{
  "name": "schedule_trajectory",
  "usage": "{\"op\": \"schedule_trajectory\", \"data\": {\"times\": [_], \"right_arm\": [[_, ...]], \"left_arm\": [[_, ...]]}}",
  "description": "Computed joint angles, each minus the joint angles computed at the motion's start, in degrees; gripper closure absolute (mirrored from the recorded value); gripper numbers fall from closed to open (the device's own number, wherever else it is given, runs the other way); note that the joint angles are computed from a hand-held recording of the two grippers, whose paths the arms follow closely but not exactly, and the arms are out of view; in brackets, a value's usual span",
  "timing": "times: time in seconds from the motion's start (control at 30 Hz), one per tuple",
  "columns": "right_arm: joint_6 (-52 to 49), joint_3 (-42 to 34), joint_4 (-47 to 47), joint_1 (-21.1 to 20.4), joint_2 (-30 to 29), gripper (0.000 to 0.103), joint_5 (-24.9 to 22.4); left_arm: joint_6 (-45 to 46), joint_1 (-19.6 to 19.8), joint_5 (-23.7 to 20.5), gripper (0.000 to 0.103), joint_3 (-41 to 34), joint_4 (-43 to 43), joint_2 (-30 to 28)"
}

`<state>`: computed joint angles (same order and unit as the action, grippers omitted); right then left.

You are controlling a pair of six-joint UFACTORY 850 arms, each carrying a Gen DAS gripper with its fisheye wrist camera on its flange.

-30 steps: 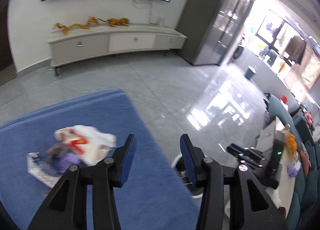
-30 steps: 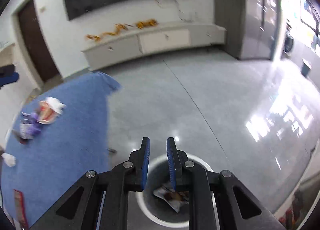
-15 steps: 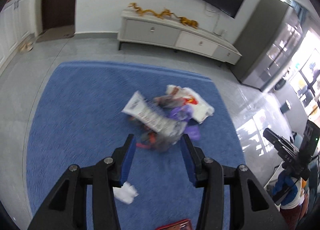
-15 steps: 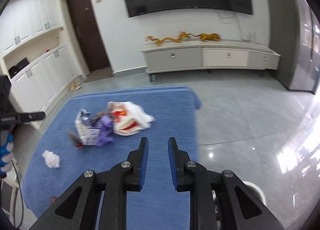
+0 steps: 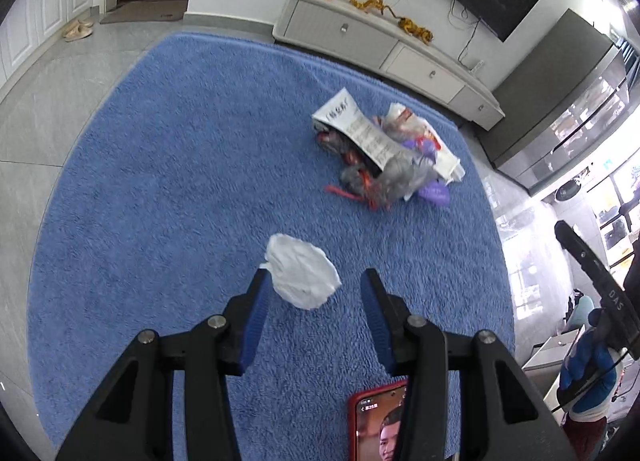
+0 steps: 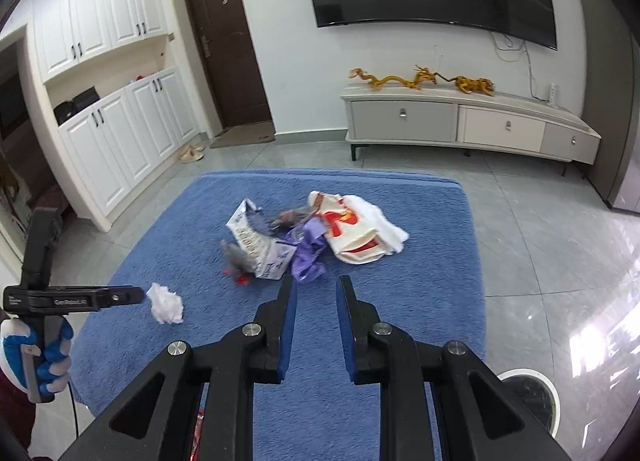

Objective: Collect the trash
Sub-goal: 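Grasp the crumpled white tissue with the left gripper while the right grasps the red-grey wrapper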

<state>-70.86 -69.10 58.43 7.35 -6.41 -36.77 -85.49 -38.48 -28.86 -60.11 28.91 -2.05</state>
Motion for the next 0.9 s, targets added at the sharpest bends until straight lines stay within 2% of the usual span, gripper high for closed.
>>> {"op": "schedule_trajectory", "data": {"times": [0.07,0.13,0.23,0.3,0.4,0.47,0.53,0.9], "right_arm": [[0.29,0.07,-0.69,0.67,-0.03,0.084,0.05],[0.48,-0.1,-0.96,1.15,-0.42,0.078,-0.16],[1.17,-0.77,-1.6,2.1,-1.65,0.078,-0.79],[1.67,-1.65,-2.33,2.84,-3.1,0.078,-1.3],[2.43,-3.28,-3.59,4.02,-5.34,0.075,-2.55],[2.62,-4.39,-3.99,4.92,-6.81,0.071,-3.43],[2.62,-5.75,-4.59,6.0,-8.36,0.056,-3.76],[7.83,-15.3,-13.78,12.15,-17.13,0.055,-4.85]], "left_arm": [[1.96,0.17,-0.8,0.059,-1.45,-1.68,-1.85],[2.73,0.49,-1.53,0.059,-2.1,-2.44,-3.18],[3.31,1.44,-1.43,0.061,-2.39,-3.2,-4.69],[4.21,2.32,-0.96,0.083,-2.44,-3.77,-5.25],[6.15,3.77,0.08,0.094,-2.66,-4.75,-5.86],[6.88,4.5,0.49,0.096,-2.94,-4.3,-6.01],[7.84,5.2,0.7,0.096,-3.39,-4.18,-6.11],[13.36,9.56,2.67,0.097,-4.76,-7.0,-6.17]]}}
